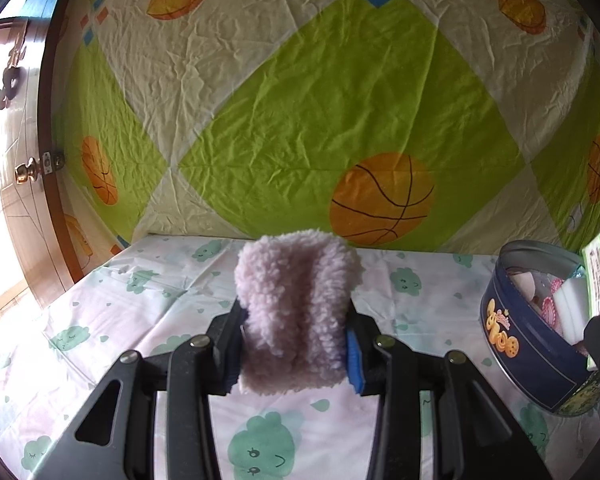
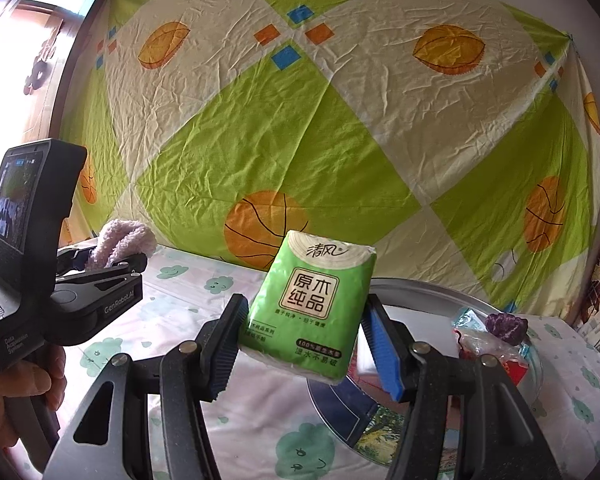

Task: Organize soft objects
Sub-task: 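Carry the pink fuzzy pad and green tissue packet with both tools over the tin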

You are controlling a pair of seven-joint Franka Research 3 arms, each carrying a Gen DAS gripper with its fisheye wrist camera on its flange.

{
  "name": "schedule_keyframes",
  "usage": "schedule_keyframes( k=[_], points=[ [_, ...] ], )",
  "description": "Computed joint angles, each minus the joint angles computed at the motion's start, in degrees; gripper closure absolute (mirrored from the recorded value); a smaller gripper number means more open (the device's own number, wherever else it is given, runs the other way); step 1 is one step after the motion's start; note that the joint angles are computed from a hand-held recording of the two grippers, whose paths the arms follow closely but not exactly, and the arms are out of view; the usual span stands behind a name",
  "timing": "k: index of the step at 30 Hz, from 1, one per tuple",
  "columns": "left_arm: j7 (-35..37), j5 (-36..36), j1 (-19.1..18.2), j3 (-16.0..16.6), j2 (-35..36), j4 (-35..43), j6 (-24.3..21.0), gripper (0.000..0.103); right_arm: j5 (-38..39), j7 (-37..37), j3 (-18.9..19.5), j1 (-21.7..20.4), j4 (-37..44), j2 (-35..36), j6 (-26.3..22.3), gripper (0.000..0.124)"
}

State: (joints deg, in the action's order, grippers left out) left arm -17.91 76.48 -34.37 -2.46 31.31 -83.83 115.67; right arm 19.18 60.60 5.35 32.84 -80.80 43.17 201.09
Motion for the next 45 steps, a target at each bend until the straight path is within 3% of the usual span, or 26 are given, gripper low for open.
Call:
schedule_keyframes(
  k=[24, 45],
  points=[
    [3.84, -2.87, -5.05, 2.02, 6.93, 10.96, -1.20, 0.063, -6.53, 3.20, 4.24, -6.86, -8.94, -4.45, 5.52, 0.063],
    [12.06, -8.60, -9.34, 6.47, 16.93, 26.69, -0.29, 0.063, -8.28, 4.92, 3.43, -9.85, -12.35, -6.25, 8.45, 0.063]
  ],
)
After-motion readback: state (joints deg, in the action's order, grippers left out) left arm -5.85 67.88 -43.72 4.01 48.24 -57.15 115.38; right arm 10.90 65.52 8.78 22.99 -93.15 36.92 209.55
